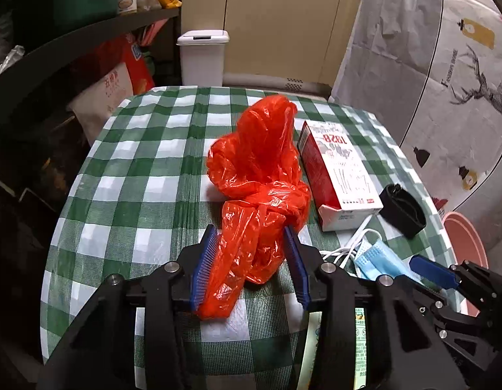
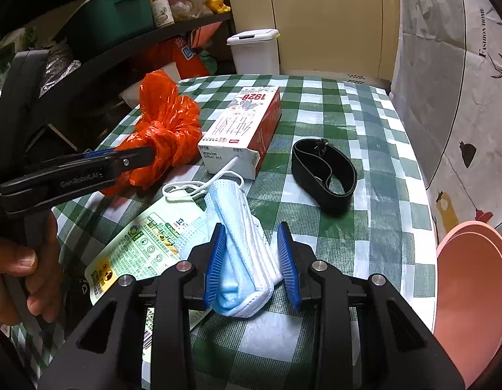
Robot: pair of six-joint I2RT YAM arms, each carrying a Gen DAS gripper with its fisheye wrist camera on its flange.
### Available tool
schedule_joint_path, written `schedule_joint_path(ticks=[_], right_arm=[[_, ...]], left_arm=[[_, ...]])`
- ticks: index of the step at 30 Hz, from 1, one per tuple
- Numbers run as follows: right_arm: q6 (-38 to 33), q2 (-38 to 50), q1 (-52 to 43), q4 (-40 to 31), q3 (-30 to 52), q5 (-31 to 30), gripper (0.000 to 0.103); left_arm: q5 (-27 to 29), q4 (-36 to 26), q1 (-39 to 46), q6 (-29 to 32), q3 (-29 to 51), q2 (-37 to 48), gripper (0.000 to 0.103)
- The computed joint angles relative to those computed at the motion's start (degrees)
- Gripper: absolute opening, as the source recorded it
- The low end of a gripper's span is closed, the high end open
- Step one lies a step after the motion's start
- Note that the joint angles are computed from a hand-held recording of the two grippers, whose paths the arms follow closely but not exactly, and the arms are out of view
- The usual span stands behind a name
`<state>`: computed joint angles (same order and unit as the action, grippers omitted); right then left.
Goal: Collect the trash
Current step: 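Grasp the red plastic bag with the left gripper while the right gripper grasps the blue mask, then lift the red bag with the left gripper while the right gripper carries the mask to the bin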
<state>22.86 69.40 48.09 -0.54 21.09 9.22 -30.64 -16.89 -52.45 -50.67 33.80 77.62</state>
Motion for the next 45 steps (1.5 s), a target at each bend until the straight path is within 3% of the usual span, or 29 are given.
schedule_joint_path(ticks=[2, 7, 10, 21, 29, 38, 45], right_arm=[[-0.41, 0.09, -0.06, 0.03, -0.01, -0.17, 0.029], [-0.88, -0.2, 0.45, -0.55, 0.1, 0.26, 0.011], [-0.88, -0.91, 1.07, -1.28, 0.09, 1.03, 0.006], [0.03, -10.61, 4.7, -7.61, -0.07, 7.73, 0.005], [1.44, -19.25, 9.99, -15.03, 0.6, 15.21, 0.005], [5.25, -30.54, 17.41, -28.81, 3.79, 25.42, 0.005], [13.35, -39.8, 25.68, -43.74, 6.94, 35.03, 0.005]], left_arm=[[-0.24, 0.02, -0.22, 0.26, 0.05, 0.23, 0.032], [-1.16, -1.04, -0.74, -0.59, -0.3, -1.41, 0.027], [-2.28, -2.44, -1.55, -1.02, -0.17, -2.48, 0.025], [-7.29, -11.07, -7.59, -5.76, 1.22, -7.11, 0.025], [-12.42, -19.69, -14.94, -13.39, 3.94, -8.58, 0.025], [-17.51, -30.96, -24.65, -24.22, 9.71, -6.46, 0.025], [-20.79, -39.56, -31.51, -32.35, 15.86, -3.07, 0.025]])
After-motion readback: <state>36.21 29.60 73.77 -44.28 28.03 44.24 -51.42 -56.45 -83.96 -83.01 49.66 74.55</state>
